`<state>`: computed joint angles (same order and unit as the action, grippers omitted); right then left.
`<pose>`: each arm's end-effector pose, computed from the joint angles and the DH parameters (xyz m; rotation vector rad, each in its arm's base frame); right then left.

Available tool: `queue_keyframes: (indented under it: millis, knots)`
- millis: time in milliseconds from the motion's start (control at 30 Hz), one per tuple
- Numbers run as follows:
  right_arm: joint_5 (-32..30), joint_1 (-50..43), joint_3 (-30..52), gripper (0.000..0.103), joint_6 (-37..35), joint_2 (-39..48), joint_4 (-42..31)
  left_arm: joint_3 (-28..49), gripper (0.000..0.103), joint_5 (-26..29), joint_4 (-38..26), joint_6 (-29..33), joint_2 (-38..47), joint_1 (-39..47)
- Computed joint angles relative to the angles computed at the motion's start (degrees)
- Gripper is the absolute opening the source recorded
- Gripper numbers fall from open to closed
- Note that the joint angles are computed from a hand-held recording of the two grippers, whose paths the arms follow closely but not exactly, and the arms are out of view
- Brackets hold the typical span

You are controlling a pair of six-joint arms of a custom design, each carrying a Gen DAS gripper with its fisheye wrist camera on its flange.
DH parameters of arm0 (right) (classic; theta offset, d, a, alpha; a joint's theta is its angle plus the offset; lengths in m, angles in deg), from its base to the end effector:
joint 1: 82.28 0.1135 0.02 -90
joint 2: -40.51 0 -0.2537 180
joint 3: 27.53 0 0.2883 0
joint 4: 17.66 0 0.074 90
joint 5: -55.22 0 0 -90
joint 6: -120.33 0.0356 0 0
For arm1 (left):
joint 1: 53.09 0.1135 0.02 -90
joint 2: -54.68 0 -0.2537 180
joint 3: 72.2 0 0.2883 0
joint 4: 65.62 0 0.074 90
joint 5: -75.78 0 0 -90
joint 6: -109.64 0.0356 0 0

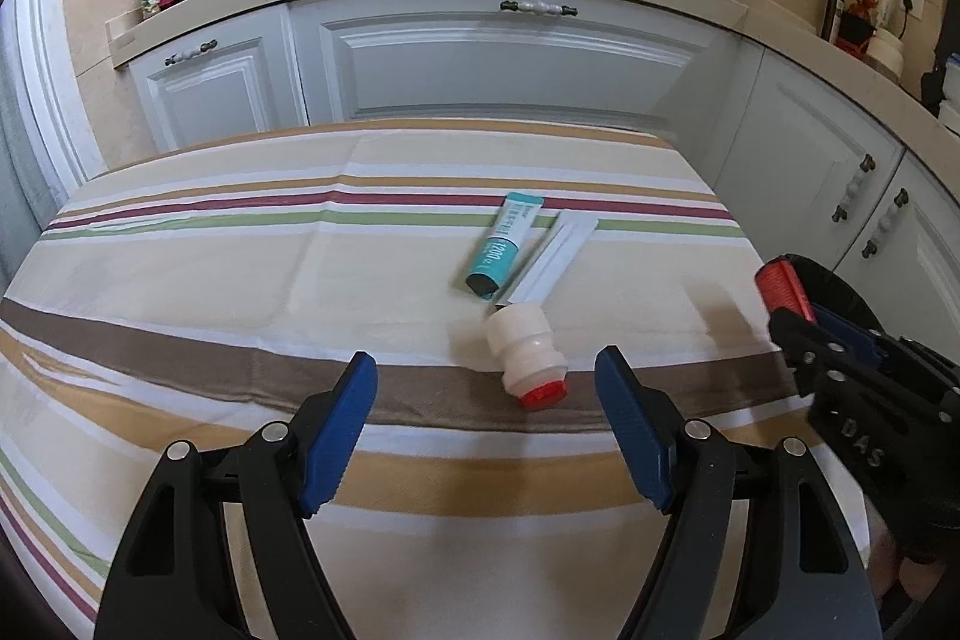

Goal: Collect trash
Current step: 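Close the left tool on the white pill bottle while the right holds the red bottle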

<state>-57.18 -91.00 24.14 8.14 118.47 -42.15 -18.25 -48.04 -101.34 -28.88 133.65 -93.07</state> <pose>0.2918 -0.0310 0.1511 -0.4450 2.3392 0.2278 0.2298 -0.1669 0.1502 -0.3649 2.3551 0.0846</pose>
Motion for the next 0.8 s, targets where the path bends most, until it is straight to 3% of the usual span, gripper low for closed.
queue_keyframes:
  millis: [267,467,700,800]
  knots:
    - [-1.9,-2.5,1.2,0.023,-0.7,1.2,-0.3,3.5,0.070,0.9,0.0,1.3,5.3,1.1]
    - [-2.2,-3.0,1.4,0.023,-0.5,1.5,0.0,4.4,0.056,2.7,-0.1,2.2,6.6,1.9]
    - [-2.1,-2.9,1.2,0.023,-0.6,1.4,0.1,4.8,0.029,3.9,-0.6,2.3,7.2,2.0]
    - [-2.1,-2.9,1.1,0.023,-0.5,1.4,0.1,4.5,0.029,4.1,-0.5,2.4,6.9,2.0]
